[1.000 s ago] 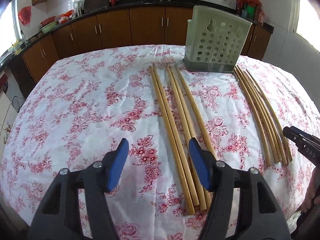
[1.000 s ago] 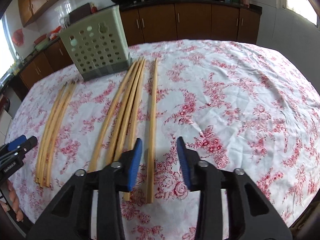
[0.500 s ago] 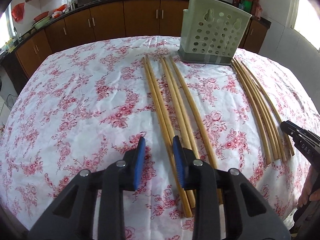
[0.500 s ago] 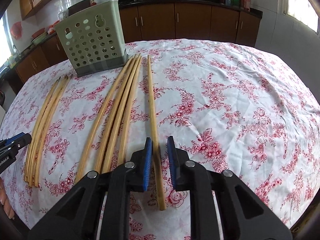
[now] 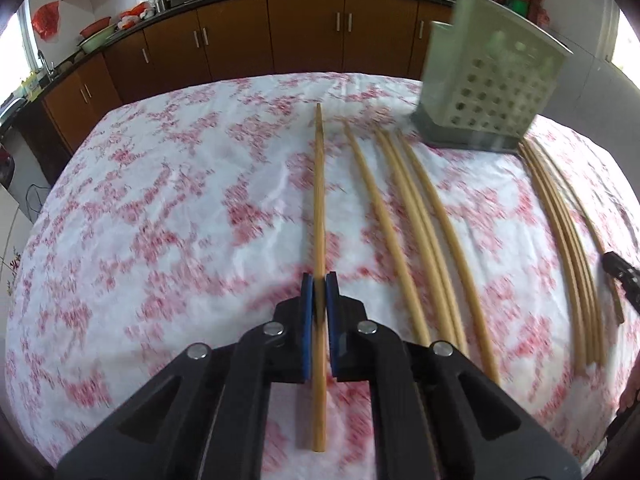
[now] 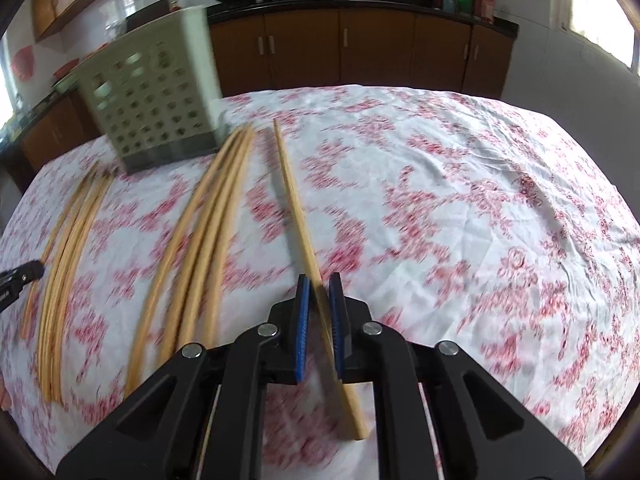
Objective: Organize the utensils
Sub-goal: 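Lift the held chopstick with the left tool over the green holder while the right tool carries its own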
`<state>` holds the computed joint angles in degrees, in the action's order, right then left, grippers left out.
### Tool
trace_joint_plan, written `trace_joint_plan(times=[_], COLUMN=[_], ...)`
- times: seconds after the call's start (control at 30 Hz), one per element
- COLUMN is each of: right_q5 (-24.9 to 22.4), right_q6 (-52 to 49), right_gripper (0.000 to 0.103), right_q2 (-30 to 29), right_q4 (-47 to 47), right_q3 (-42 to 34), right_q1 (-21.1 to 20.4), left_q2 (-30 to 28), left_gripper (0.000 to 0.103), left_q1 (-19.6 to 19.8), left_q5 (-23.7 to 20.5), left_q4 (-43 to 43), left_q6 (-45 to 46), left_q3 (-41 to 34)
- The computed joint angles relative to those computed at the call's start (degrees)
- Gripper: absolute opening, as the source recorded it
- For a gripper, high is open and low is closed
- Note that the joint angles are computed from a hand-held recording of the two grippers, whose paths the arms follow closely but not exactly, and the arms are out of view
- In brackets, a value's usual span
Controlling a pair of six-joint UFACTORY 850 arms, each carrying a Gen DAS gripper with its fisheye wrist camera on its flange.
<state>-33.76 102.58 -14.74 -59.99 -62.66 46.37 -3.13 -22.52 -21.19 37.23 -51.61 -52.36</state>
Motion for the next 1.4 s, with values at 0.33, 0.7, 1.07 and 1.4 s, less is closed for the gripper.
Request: trace_joint_plan(times=[0.33, 0.7, 1.07, 1.4], right_q5=[-0.11, -0.77, -7.37, -9.54], right_q6=[2.65, 3.33, 14.61, 17.78], right_gripper=[0.009, 0.008, 0.008, 0.008], right_q2=[-0.61, 1.21, 8.64, 10.14], right_q4=[-2.65, -3.16, -19.18, -26.55], right_q3=[-0.17, 2.16, 3.32, 0.85], right_q1=[-2.25, -0.39, 1.87, 1.31], left_q2=[0.66, 3.16, 10.74, 11.39], left_gripper=[0.009, 0.009, 0.008, 0.008], left_q1=[2.10, -0.23, 0.07, 2.31], left_q5=[5.02, 3.51, 4.76, 7.84], left_q4=[-0.13, 8.84, 24.71, 29.88], left_q6=[3.63, -4.62, -17.11, -22.82], left_q3=[1.45, 4.37, 2.87, -2.86])
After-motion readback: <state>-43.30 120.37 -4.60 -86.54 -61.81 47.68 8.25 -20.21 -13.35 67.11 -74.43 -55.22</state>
